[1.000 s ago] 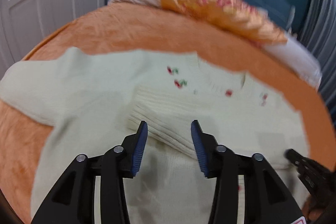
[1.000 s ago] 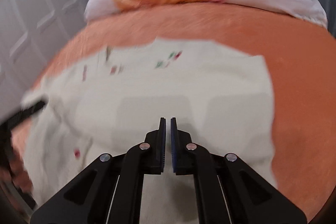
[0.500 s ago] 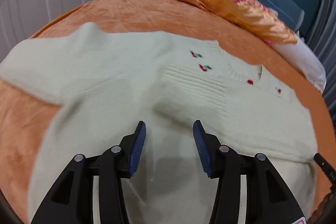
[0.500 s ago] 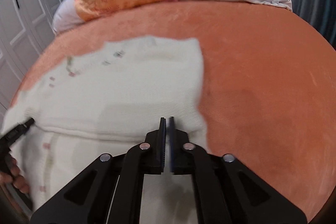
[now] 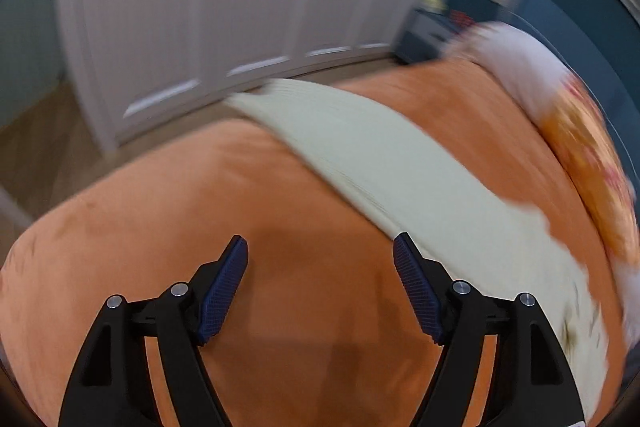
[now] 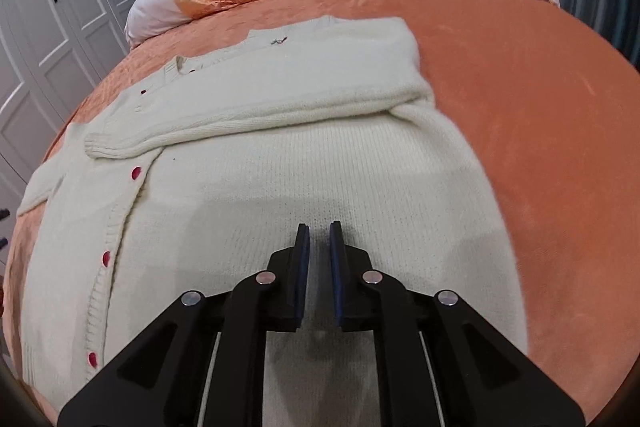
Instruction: Fold small clothes
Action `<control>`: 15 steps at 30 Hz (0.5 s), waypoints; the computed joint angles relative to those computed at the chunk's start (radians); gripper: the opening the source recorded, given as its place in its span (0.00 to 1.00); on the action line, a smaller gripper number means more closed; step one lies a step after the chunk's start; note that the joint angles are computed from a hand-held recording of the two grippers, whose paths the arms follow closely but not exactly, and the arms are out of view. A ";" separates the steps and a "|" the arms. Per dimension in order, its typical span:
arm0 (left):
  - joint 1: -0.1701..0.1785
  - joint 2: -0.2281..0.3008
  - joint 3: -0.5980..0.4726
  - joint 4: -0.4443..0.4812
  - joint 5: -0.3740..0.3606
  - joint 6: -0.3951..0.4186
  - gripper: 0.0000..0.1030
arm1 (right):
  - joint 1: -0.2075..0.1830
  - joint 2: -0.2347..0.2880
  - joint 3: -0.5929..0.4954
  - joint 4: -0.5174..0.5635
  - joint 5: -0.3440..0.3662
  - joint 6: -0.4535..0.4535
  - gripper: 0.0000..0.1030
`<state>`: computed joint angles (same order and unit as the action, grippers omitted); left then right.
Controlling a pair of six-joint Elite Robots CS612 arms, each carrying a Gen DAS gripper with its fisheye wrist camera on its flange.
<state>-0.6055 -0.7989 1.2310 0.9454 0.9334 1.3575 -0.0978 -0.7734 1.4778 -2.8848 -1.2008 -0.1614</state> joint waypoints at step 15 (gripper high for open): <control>0.091 0.004 -0.057 -0.077 0.017 0.141 0.09 | -0.012 0.007 0.001 -0.010 0.048 0.030 0.09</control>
<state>-0.5144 -0.7945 1.1743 0.8679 0.9508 1.4988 -0.1095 -0.7664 1.4793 -2.8947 -1.1532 -0.1314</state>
